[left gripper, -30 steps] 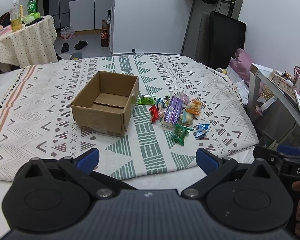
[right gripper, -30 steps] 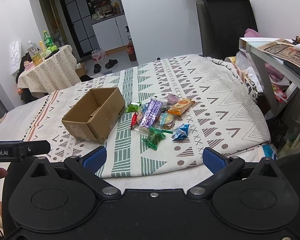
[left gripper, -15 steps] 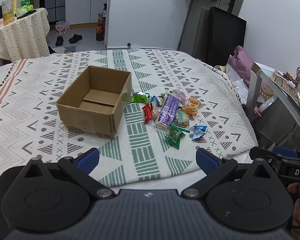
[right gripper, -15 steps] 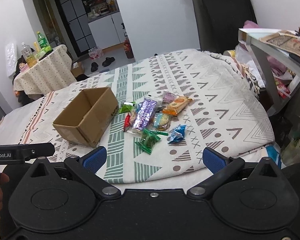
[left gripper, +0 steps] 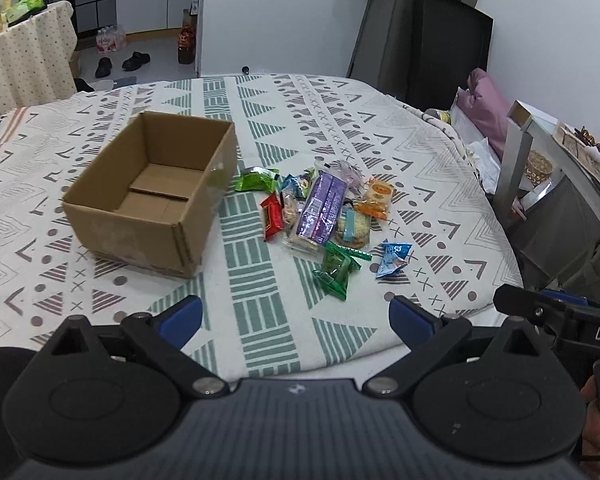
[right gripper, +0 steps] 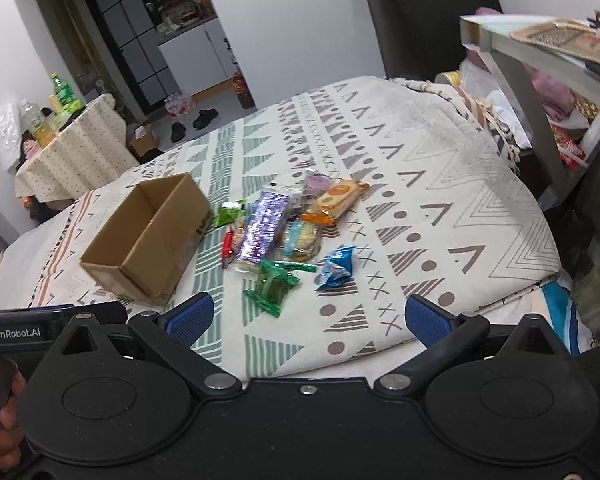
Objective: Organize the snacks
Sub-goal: 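Grasp the green packet with the left gripper while the right gripper reaches the blue packet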
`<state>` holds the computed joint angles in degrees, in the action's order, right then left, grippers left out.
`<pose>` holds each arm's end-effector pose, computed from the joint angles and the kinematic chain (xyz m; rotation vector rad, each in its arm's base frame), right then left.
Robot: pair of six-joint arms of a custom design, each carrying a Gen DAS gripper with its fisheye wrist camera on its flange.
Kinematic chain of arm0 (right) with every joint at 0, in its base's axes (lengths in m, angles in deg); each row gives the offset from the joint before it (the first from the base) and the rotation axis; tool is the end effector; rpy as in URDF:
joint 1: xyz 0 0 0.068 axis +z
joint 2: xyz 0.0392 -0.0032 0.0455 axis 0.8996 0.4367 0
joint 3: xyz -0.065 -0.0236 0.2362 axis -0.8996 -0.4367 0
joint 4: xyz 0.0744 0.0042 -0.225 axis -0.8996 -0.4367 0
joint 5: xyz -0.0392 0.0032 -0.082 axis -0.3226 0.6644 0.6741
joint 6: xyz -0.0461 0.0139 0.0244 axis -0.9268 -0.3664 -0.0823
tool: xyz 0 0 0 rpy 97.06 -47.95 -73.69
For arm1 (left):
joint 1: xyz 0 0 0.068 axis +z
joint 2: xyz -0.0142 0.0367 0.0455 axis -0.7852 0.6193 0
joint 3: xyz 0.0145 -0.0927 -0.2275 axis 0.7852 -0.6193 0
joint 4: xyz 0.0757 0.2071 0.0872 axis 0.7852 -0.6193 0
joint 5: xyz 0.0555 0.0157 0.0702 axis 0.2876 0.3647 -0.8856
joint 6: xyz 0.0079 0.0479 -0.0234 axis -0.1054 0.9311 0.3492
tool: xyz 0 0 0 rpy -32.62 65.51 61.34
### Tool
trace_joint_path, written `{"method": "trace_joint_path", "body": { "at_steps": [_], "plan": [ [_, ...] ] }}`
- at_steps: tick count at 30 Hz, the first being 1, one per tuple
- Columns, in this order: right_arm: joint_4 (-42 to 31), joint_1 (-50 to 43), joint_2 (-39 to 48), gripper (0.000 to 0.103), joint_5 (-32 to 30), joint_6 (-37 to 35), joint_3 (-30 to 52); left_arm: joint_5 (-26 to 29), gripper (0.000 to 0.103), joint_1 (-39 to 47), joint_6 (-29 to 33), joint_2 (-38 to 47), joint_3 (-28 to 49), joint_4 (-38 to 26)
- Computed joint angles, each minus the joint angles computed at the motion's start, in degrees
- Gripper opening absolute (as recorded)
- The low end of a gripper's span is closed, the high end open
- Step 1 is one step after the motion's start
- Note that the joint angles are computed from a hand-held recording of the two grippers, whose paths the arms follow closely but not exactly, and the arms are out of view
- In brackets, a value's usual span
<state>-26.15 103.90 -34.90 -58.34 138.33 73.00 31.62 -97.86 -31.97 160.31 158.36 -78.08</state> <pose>0.1262 0.0854 0.3174 0.3771 2.3245 0.2121 0.2000 -0.1994 0.3429 0.3507 2.4726 -0.3357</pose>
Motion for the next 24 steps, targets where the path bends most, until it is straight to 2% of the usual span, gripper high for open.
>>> {"method": "trace_joint_path", "body": {
  "at_steps": [7,14,20,24],
  "plan": [
    [5.0,-9.3,-0.3,0.100,-7.6,-4.5,-4.6,1.3,0.098,0.5,-0.7,5.4,1.7,2.0],
    [10.5,-19.2,1.1,0.094,-16.3,-8.5,-8.4,2.2,0.086,0.8,-2.1,12.1,4.5,3.2],
    [15.5,-24.8,2.8,0.092,-22.4,-9.0,-12.5,2.4,0.084,0.7,-2.5,17.1,6.9,3.6],
    [18.8,-27.0,4.7,0.091,-25.4,-9.6,-13.8,3.2,0.077,1.1,-2.9,20.8,9.3,3.8]
  ]
}}
